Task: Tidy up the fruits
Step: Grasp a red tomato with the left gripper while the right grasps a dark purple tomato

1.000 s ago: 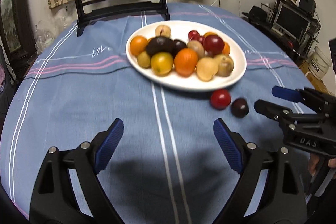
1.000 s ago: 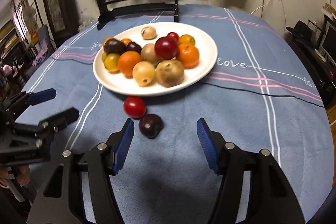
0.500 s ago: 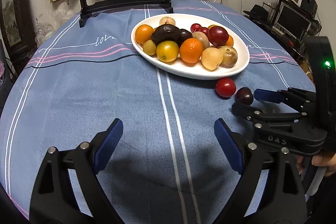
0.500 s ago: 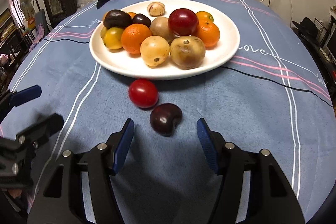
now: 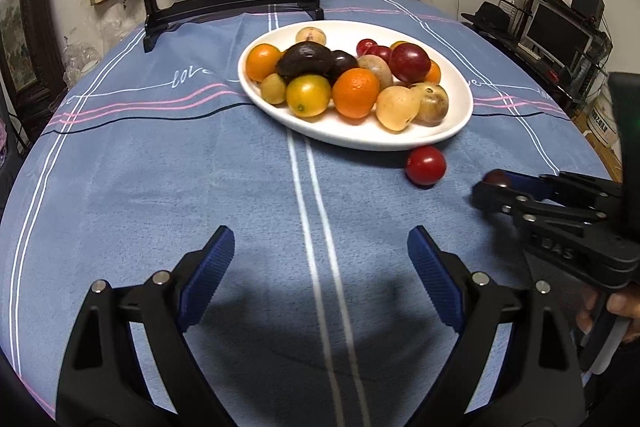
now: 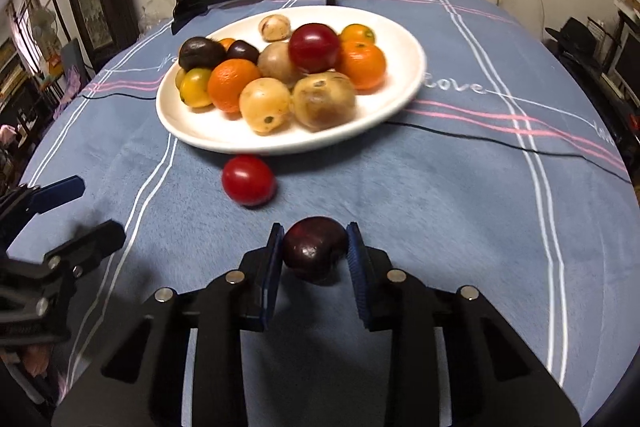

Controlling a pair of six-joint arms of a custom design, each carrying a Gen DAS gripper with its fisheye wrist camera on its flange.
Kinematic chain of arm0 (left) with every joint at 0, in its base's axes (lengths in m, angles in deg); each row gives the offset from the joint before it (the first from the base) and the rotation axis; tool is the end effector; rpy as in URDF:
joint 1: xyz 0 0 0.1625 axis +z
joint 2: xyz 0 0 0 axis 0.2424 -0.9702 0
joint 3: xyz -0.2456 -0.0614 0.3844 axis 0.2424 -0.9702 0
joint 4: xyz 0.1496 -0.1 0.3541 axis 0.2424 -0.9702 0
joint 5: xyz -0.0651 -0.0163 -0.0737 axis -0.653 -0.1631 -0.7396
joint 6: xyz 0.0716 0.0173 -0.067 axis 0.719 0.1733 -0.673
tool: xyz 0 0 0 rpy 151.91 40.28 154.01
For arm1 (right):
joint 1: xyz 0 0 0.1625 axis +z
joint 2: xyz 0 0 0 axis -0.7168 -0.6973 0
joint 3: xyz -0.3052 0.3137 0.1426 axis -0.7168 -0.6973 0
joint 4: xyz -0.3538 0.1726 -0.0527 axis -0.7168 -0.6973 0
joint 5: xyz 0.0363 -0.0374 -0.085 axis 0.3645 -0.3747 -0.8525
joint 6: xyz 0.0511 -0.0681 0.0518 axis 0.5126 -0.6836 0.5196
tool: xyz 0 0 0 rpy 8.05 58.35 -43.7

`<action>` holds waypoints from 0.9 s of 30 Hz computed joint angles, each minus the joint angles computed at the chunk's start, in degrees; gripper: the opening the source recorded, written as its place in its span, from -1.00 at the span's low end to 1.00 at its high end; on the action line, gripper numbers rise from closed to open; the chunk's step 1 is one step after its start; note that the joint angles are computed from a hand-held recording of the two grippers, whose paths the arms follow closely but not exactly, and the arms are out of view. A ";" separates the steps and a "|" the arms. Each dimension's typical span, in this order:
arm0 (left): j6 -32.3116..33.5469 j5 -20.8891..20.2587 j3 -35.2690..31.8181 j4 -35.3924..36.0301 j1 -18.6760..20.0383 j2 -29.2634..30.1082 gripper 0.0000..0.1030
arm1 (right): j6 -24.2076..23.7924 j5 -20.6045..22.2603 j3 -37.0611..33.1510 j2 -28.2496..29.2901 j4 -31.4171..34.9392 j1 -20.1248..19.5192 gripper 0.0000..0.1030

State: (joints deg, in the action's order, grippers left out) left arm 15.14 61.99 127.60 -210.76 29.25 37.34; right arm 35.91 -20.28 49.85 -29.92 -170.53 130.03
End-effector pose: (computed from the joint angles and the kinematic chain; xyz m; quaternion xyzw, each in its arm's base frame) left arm -0.3878 -0.6695 -0.0454 0.0177 0.8554 -0.3632 0.3689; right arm 0.0311 -0.7797 0.2926 0.3568 -0.8926 0.1593 0.2251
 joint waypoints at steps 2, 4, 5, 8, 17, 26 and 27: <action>0.90 -0.44 -1.50 0.54 0.15 0.77 0.75 | 0.36 0.49 -0.02 -0.70 0.31 -0.58 -0.38; 1.18 -1.10 -3.33 1.57 0.40 1.66 0.75 | 0.63 0.90 0.10 -1.35 -0.15 -1.18 -0.38; 1.42 -1.49 -4.05 1.61 0.52 2.05 0.75 | 0.57 1.03 0.25 -1.68 -0.26 -1.42 -0.38; 2.28 -2.95 -6.51 1.90 0.96 3.28 0.75 | 0.43 1.60 0.41 -2.61 -0.22 -2.12 -0.38; 1.31 -3.24 -19.02 11.36 2.17 8.99 0.74 | 1.43 3.96 0.33 -3.97 1.52 -3.65 -0.38; -0.93 -3.29 -30.10 20.78 3.35 13.83 0.53 | 1.98 5.09 -0.75 -4.23 3.22 -4.67 -0.38; -1.17 -3.67 -31.20 21.53 3.53 14.27 0.45 | 1.89 5.18 -0.67 -4.29 3.31 -4.72 -0.38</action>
